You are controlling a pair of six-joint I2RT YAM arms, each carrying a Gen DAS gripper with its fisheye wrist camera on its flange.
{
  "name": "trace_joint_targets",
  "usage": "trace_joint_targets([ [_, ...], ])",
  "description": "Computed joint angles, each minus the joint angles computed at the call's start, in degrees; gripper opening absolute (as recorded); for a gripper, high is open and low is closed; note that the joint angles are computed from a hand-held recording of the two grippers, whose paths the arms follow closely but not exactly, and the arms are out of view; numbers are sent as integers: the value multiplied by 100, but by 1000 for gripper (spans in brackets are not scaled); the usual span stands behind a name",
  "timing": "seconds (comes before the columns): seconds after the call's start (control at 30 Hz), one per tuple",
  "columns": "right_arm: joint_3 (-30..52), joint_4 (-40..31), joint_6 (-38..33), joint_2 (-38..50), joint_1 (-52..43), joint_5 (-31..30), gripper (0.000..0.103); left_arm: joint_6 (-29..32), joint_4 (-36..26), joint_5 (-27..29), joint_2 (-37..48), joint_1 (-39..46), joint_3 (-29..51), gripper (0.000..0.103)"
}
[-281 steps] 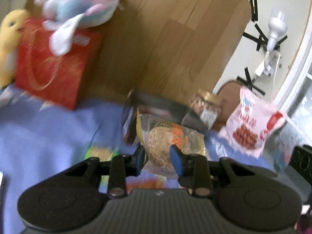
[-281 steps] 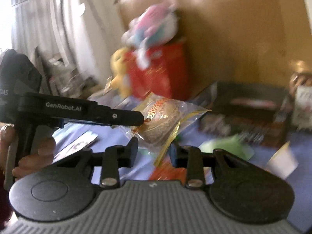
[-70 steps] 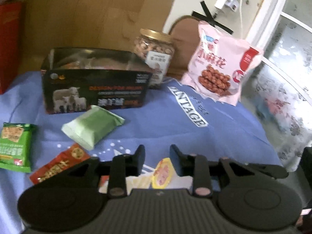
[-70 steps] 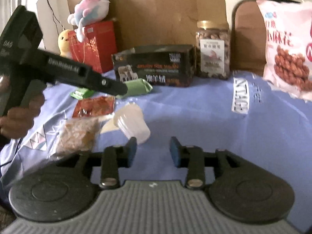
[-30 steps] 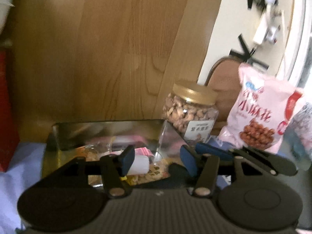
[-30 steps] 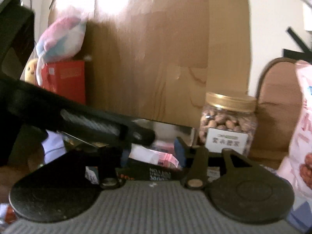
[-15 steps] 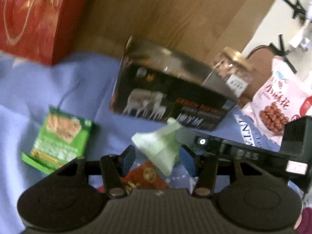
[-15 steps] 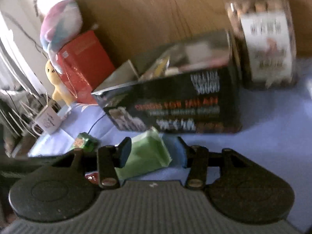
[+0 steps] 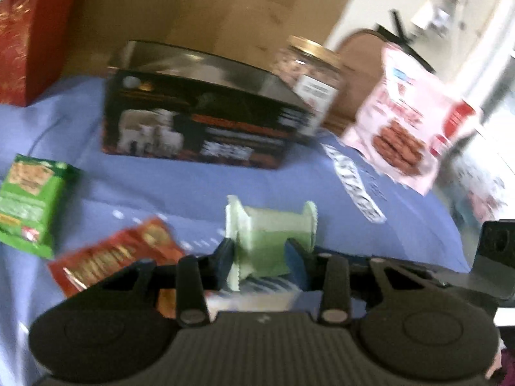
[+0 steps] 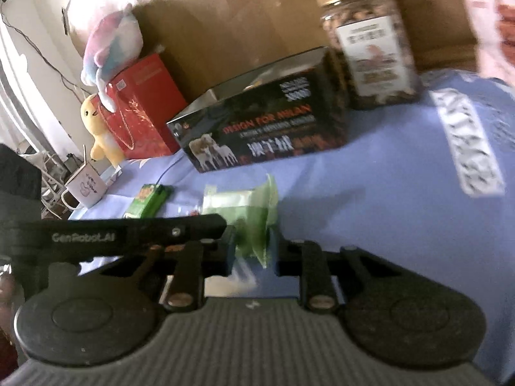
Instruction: Organize snacks
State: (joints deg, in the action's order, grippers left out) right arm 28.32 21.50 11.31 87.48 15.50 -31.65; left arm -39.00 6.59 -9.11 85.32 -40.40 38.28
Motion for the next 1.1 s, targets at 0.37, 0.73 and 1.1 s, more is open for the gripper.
trace_joint_targets([
  [0.37, -1836, -1162, -879, -3105, -470, 201, 52, 94, -194, 37, -439, -893, -174, 42],
  [0.73, -2160, -425, -1738, -2925, 716, 1937, 64, -24, -523, 202, -38, -818, 166, 44],
  [1.1, -2199, -99, -1696, -2734, 998, 2224, 64, -12, -73, -35, 85, -1070, 16, 49],
])
